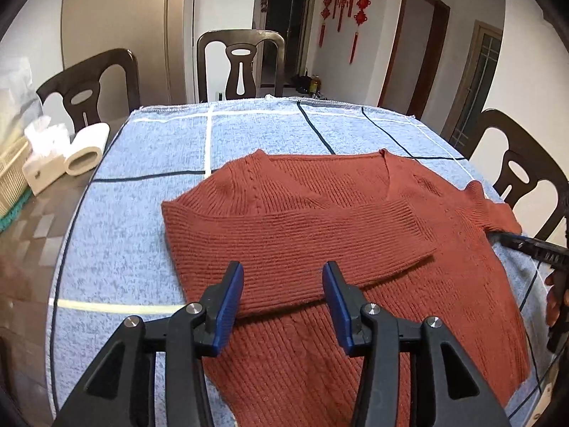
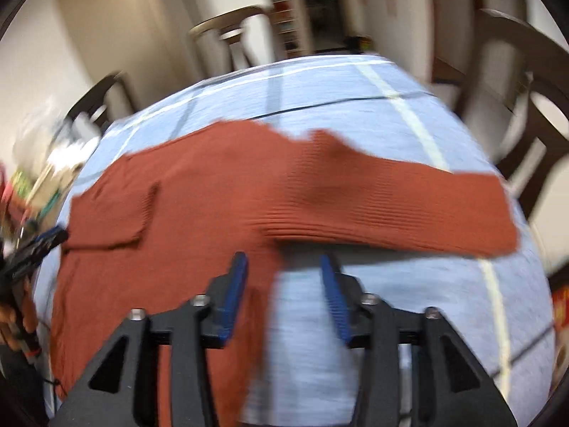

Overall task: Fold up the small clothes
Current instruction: 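Release the sleeve with the left tool while the right tool reaches the other sleeve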

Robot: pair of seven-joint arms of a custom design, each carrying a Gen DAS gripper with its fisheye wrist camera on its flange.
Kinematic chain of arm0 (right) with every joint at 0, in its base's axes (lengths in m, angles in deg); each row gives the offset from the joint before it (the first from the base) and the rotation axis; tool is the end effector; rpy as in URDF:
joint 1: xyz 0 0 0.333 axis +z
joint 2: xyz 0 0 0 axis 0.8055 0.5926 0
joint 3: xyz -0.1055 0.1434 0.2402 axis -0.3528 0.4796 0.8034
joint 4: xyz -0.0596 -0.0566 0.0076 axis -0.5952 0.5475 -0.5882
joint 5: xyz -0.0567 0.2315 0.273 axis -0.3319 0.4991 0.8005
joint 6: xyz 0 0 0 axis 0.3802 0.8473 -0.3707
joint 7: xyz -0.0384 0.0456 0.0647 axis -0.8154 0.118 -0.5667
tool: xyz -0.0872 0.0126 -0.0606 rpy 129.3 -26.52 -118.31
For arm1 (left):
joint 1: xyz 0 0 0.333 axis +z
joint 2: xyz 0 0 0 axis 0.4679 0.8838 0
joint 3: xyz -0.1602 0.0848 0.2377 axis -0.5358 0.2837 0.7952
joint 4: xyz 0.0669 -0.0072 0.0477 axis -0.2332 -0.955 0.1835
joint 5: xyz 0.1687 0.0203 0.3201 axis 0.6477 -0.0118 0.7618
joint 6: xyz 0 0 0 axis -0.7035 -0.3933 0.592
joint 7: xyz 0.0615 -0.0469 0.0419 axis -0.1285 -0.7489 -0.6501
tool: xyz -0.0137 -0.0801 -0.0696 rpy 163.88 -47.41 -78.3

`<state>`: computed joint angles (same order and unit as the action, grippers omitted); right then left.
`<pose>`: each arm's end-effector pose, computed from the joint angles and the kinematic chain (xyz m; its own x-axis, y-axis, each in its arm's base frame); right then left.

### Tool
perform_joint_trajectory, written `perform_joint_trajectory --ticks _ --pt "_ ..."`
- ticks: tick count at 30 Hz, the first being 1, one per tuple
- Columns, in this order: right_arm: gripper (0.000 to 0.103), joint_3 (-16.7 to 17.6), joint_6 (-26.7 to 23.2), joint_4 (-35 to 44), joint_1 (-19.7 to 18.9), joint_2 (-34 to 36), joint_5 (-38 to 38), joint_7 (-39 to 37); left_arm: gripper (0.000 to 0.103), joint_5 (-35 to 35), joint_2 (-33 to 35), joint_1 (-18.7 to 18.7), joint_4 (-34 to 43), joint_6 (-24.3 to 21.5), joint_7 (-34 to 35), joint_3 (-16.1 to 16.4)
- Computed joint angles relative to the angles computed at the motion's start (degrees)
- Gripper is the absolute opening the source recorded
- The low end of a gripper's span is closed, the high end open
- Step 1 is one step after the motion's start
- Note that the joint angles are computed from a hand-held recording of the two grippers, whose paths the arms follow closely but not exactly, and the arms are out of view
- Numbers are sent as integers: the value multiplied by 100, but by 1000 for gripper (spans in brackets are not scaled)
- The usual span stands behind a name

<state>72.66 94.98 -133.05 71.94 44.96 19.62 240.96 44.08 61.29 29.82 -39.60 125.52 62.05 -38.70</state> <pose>0.5158 0.1493 0.3551 -0.1657 -0.9627 -0.2141 -0.7644 0.2625 -0.5888 0.6023 -0.1772 0.3552 -0.3388 -0.9350 0.1045 -0.7036 0.1780 -0.6879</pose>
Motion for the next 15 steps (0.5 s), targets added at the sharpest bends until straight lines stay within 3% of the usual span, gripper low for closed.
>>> perform_joint_trajectory --ticks 4,7,10,15 --pt "49 -454 -97 -327 -33 -302 -933 1438 51 56 96 -235 118 -114 -142 253" --pt "49 -499 -184 -413 -228 -420 -1554 2294 51 73 225 -351 210 -248 -259 385" --pt "49 -433 -199 -434 -457 -443 -1945 2898 53 128 245 -413 125 -52 -305 444" --pt "49 -373 -28 -175 -786 -303 -3157 4325 57 164 269 -273 81 39 -335 282"
